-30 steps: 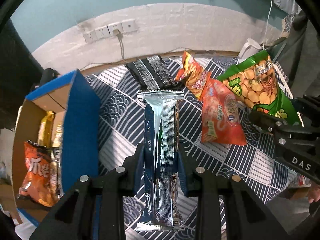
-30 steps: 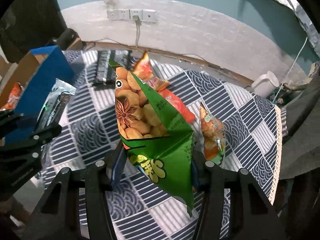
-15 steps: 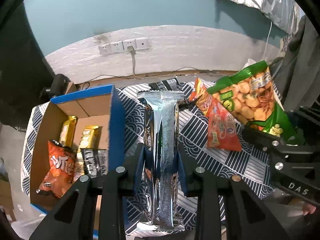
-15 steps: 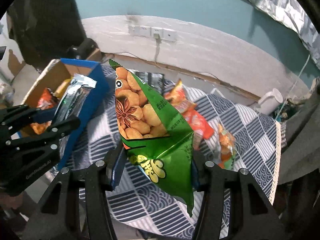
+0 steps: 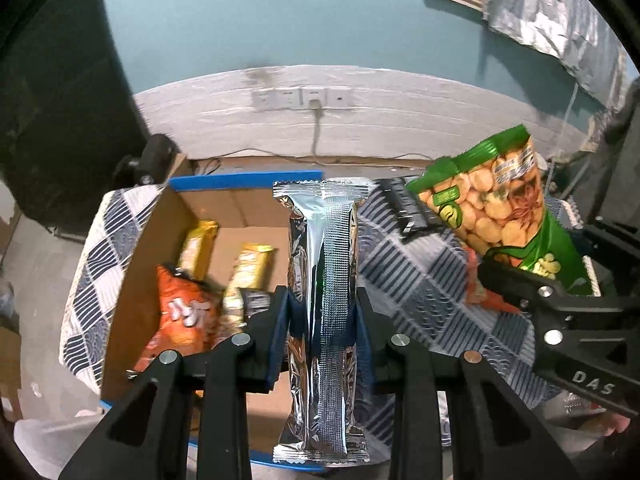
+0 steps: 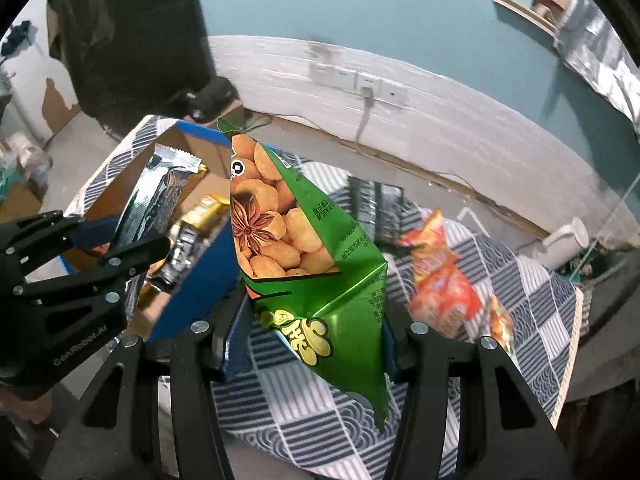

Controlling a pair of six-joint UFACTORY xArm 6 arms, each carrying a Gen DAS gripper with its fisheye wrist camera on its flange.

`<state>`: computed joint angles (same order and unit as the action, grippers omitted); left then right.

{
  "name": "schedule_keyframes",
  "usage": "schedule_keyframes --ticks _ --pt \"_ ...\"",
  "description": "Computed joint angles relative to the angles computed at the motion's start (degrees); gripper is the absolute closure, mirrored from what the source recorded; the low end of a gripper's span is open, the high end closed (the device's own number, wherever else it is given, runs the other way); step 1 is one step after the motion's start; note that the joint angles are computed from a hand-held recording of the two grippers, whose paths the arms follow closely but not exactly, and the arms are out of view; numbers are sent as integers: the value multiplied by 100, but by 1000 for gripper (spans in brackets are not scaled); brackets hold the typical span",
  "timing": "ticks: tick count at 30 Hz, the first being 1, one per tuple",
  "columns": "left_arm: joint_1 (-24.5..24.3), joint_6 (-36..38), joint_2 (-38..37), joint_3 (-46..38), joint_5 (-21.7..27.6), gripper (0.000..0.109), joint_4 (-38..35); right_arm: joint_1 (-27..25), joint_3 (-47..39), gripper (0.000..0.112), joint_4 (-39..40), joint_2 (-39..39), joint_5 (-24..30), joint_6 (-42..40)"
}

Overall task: Organize snacks
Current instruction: 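Lift both held snacks and carry them over the cardboard box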

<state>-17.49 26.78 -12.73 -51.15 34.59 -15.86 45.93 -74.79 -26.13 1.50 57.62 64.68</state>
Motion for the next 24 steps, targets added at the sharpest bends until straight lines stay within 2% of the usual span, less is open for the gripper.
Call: schedule_keyframes --ticks 9,18,24 --pt "521 58 410 -234 32 78 -57 -45 -1083 60 341 1003 -104 -537" --pt "856 107 700 -336 1 77 -59 -81 -2251 59 807 2048 -66 -1097" --pt "1021 31 1010 -453 97 78 48 -96 -2698 60 989 2464 -51 -1262"
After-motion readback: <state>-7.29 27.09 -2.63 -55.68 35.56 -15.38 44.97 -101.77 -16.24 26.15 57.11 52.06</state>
